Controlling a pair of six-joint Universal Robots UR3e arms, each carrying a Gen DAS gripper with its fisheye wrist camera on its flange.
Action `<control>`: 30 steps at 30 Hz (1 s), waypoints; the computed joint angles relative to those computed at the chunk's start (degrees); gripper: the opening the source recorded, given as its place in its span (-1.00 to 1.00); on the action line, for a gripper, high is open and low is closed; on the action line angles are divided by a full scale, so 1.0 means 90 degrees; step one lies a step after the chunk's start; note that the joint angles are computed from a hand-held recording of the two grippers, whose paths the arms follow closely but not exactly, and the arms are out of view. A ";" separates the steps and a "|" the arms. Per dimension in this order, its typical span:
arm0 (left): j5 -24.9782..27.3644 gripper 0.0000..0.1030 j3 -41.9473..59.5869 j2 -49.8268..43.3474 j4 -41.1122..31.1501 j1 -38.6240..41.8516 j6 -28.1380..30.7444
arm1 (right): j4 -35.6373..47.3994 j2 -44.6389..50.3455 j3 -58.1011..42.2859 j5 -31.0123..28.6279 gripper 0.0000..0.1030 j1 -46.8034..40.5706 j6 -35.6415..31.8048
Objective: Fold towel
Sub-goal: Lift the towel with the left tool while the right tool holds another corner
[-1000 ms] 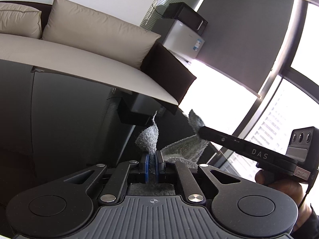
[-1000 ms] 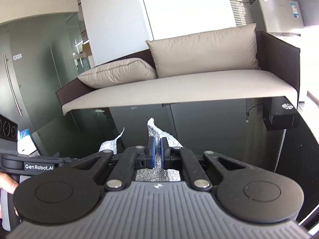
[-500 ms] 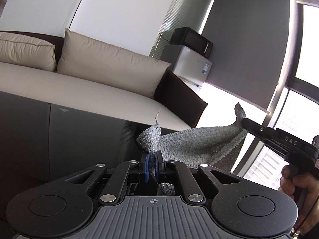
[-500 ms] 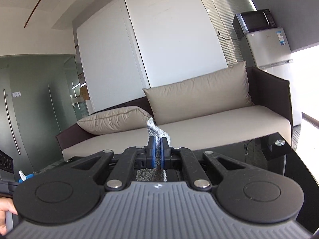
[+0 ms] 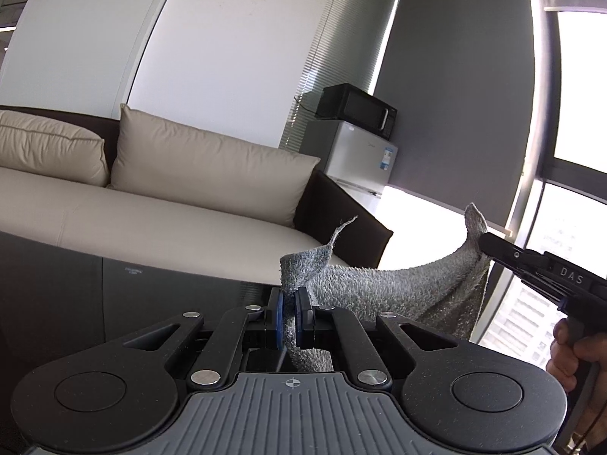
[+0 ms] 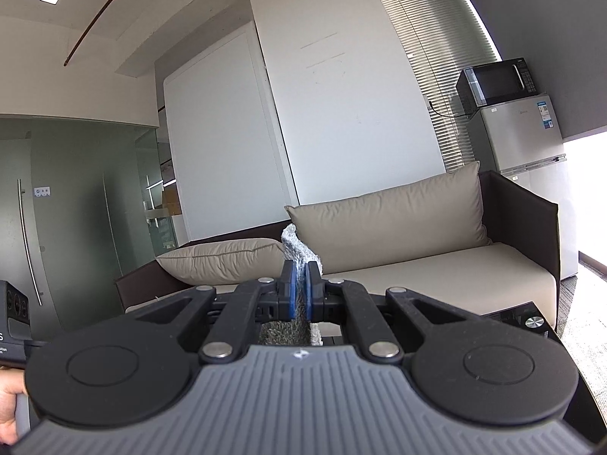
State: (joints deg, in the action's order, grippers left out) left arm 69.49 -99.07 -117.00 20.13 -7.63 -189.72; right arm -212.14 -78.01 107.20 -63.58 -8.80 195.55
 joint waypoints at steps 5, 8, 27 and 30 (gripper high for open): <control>0.0034 -0.89 0.0037 0.0320 -0.0200 -0.0028 0.0097 | 0.0173 -0.0349 0.0041 0.0007 -0.91 -0.0048 0.0058; 0.0079 -0.89 -0.0051 0.0525 -0.0256 -0.0047 0.0116 | 0.0342 -0.0633 0.0114 0.0087 -0.91 -0.0103 0.0028; 0.0149 -0.89 -0.0992 0.2108 -0.0642 -0.0069 0.0192 | 0.1368 -0.2658 0.1036 0.0977 -0.91 -0.0649 0.0255; 0.0239 -0.89 -0.1007 0.2327 -0.0819 -0.0114 0.0243 | 0.1551 -0.2911 0.1076 0.1159 -0.91 -0.0726 0.0392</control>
State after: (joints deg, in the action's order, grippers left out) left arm 71.64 -108.14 -96.06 12.76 -8.66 -187.53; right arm -198.18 -104.20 116.88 -53.15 -15.33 199.08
